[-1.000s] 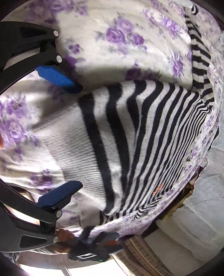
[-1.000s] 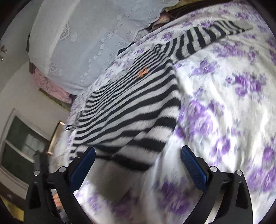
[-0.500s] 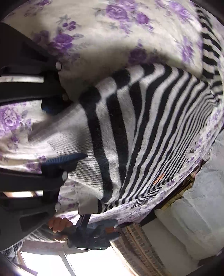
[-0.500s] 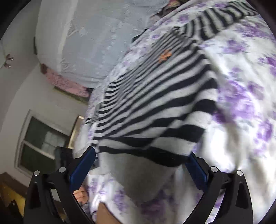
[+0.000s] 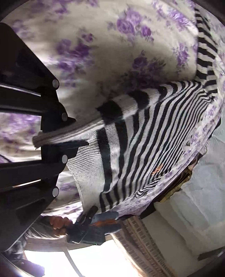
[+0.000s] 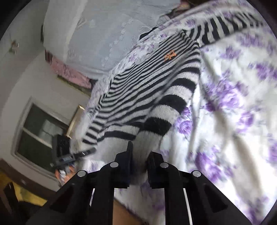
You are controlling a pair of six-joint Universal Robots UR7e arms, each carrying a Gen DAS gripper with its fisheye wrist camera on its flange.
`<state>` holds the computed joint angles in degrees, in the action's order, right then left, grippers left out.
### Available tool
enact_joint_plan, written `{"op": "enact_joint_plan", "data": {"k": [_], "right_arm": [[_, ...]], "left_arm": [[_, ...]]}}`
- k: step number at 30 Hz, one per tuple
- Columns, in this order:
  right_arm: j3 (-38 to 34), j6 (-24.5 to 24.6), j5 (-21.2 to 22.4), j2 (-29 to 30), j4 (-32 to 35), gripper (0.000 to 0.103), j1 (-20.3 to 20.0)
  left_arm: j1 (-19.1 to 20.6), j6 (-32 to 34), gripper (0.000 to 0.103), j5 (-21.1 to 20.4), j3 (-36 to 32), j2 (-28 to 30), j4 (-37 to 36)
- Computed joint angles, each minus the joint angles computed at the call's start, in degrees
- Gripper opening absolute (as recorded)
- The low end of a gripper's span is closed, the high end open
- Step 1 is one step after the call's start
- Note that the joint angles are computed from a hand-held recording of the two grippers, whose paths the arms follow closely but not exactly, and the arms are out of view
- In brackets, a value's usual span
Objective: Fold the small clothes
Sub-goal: 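Grasp the sweater's side edge with the left tool while the right tool grasps a sleeve cuff, then lift the held sleeve with the right tool and swing it across the sweater body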
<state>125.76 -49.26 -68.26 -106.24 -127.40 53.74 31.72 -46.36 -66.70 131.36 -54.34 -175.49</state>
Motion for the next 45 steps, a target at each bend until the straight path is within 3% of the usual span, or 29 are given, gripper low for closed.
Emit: {"op": "enact_joint_plan", "data": {"k": [4,6,7,8,10,12,15,18,20,21,24,26,29,30,32,36,41,43,45], "right_arm": [[0.62,1.25,-9.79,0.99,-2.28,0.017,-0.21],[-0.14,2.29,-8.13,0.92,-0.42,0.02,-1.48],[-0.27,2.71,-7.83,0.13,0.01,0.027,-1.81],[0.12,2.56,-7.42,-1.06,-0.99,0.035,-2.19],[1.85,2.42,-7.37,-3.78,-6.96,0.039,-1.38],[0.93,1.97,-4.75,-4.22,-7.56,0.045,0.29],[-0.24,2.27,-3.67,-1.39,-8.39,0.055,4.79],[-2.08,4.22,-5.14,4.98,-8.02,0.063,8.53],[-2.59,7.01,-8.33,8.79,-8.74,0.066,9.67],[-2.8,7.43,-8.94,10.38,-9.59,0.066,8.97],[-3.84,6.1,-4.86,8.45,-5.04,0.067,5.91],[-5.46,8.27,-0.85,7.0,-5.41,0.083,4.16],[-7.18,16.18,4.86,6.72,-14.93,0.09,2.13],[-9.17,20.67,7.82,7.8,-18.71,0.09,0.7],[-12.31,28.03,9.55,10.35,-24.34,0.093,-0.67],[-18.11,40.37,8.42,16.01,-31.48,0.093,-2.1],[-23.81,49.24,7.66,21.72,-35.92,0.093,-2.62],[-27.03,52.52,6.84,24.8,-36.24,0.088,-2.0],[-29.76,56.78,6.17,27.76,-36.4,0.07,-1.59]], "left_arm": [[1.11,-2.44,0.012,-1.46,0.38,0.16,4.41],[1.45,-3.99,0.018,-1.94,2.75,-0.83,1.14],[0.96,-4.64,0.022,-0.9,3.48,-1.79,1.17],[-0.55,-5.97,0.036,2.35,4.26,-3.45,2.98],[-3.93,-8.38,0.06,10.3,4.56,-6.84,8.8],[-4.59,-6.58,0.062,13.09,2.64,-7.93,11.62],[-2.73,0.93,0.065,11.06,-1.71,-4.41,7.97],[0.05,4.29,0.075,8.64,-7.09,1.42,9.43],[2.56,3.28,0.075,7.34,-9.86,4.62,13.37],[3.15,4.26,0.076,8.58,-10.0,5.86,13.13],[1.51,3.51,0.076,10.38,-11.3,5.31,18.17],[1.01,3.14,0.077,11.61,-12.45,5.18,19.68],[0.78,5.48,0.08,14.73,-18.39,7.16,24.34],[0.77,6.02,0.082,16.34,-21.87,8.77,26.59],[0.84,6.85,0.087,18.02,-26.73,11.54,28.71],[2.25,10.41,0.09,18.93,-41.53,20.73,33.28],[4.13,13.69,0.09,16.19,-59.48,32.41,37.6],[4.86,14.23,0.09,16.13,-66.76,37.15,40.23],[5.69,13.98,0.09,15.95,-74.55,41.97,44.16]]}}
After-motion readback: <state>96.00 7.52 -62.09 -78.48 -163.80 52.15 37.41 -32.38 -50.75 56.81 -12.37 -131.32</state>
